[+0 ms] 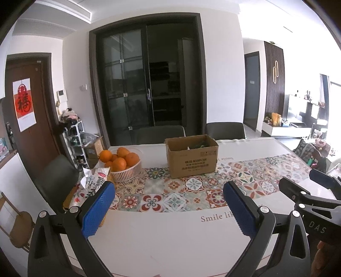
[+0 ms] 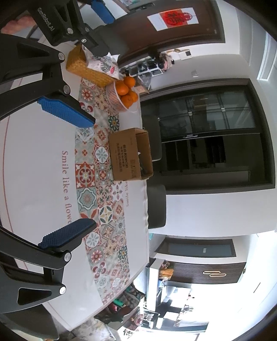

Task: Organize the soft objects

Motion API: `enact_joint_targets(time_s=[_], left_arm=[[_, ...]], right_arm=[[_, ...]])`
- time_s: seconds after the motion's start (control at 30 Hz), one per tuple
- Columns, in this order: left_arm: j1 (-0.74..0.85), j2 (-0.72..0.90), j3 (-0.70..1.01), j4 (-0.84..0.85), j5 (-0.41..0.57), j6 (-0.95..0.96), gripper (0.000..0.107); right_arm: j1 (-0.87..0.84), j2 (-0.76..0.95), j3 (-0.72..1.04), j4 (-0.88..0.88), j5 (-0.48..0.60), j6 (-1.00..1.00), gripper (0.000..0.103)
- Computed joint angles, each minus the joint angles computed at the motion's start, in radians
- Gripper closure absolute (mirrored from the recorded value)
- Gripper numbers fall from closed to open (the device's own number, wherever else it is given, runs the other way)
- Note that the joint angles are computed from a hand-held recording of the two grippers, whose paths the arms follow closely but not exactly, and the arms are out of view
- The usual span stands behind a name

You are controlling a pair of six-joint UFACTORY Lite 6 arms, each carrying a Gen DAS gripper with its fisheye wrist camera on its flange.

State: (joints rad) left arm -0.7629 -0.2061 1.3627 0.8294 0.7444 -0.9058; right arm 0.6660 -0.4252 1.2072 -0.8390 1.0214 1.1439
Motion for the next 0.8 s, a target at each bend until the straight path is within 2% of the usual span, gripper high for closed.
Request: enact_joint_targets(time_s=[0.23,0.8], left_arm=[[-0.056,-0.024,-0.013,0.069,0.056,-0.057,0.004],[-0.046,-0.046,-0.02,0.032,0.053,-0.025,0.004]], right_arm=[[0.053,-0.024,-0.003,-0.027,0.045,0.025,0.015],[0.058,-0.043,0.001,-0.019,0.056,0.012,0.015]])
